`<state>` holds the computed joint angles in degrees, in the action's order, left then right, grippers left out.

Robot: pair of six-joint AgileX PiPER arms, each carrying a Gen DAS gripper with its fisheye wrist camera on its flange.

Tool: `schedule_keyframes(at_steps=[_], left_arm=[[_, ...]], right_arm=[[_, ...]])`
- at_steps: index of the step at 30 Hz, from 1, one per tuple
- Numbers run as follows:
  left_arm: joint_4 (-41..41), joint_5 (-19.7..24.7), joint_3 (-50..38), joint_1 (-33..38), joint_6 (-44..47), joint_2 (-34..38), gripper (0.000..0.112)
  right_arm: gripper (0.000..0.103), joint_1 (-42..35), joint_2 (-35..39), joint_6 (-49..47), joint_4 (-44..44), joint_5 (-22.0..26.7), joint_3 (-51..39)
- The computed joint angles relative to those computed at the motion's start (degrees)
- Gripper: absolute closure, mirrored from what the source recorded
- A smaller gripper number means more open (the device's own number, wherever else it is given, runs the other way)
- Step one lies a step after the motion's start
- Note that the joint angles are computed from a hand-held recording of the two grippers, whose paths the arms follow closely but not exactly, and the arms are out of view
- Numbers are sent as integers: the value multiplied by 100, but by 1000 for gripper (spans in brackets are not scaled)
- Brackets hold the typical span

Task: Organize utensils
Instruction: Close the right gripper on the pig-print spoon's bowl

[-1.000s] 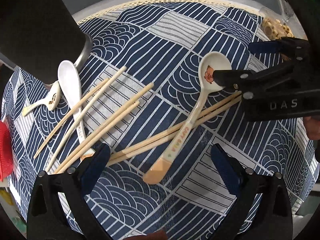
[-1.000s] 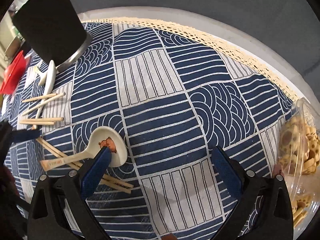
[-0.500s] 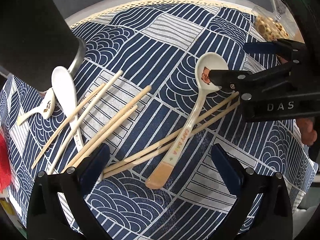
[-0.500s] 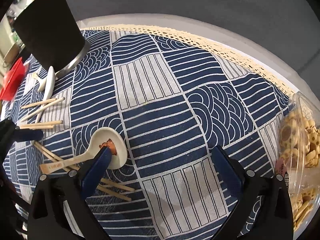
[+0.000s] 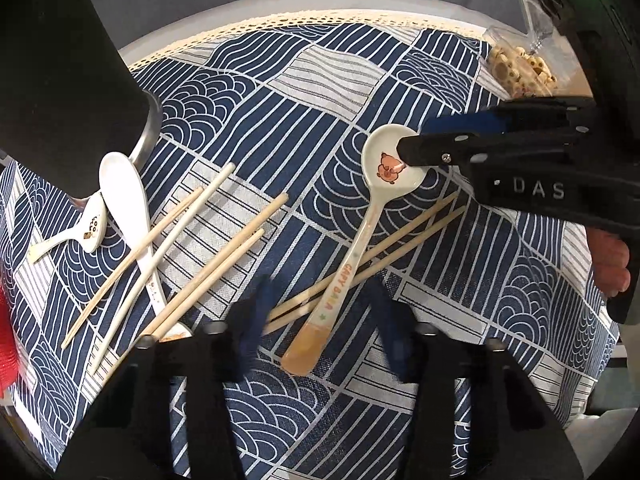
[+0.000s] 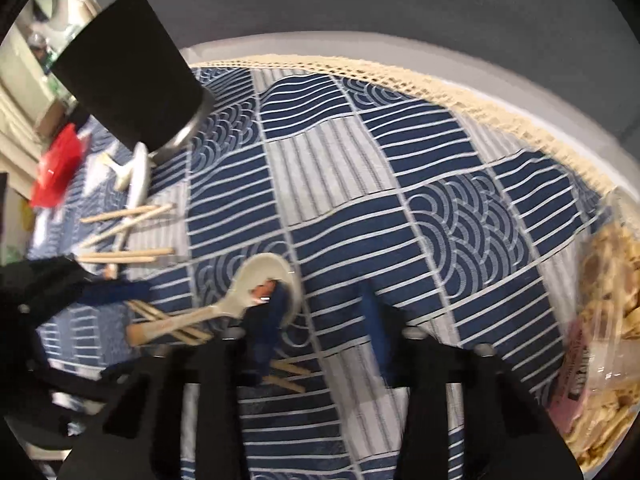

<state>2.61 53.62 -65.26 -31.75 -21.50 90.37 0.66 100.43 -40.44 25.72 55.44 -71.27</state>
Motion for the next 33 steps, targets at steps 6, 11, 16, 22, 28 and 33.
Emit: schedule_keyframes(at_steps=[6, 11, 16, 22, 28, 33], left_arm=[[-159, 261, -274, 129, 316, 61, 89], [-203, 335, -289, 101, 357, -21, 93], [-324, 371, -110, 64, 367, -279, 95], [-70, 548, 154, -301, -124, -890, 102], [-21, 813, 169, -431, -559, -1529, 106], [575, 1022, 229, -979, -1307, -1689, 93]], right_arm=[[98, -170, -226, -293, 535, 208, 321], [99, -234, -550, -289, 643, 302, 477], [99, -335, -824, -309, 736, 467, 572], [100, -457, -1346, -336, 761, 615, 736], [102, -637, -1959, -318, 707, 887, 832], [98, -814, -2326, -566, 888, 974, 1075]])
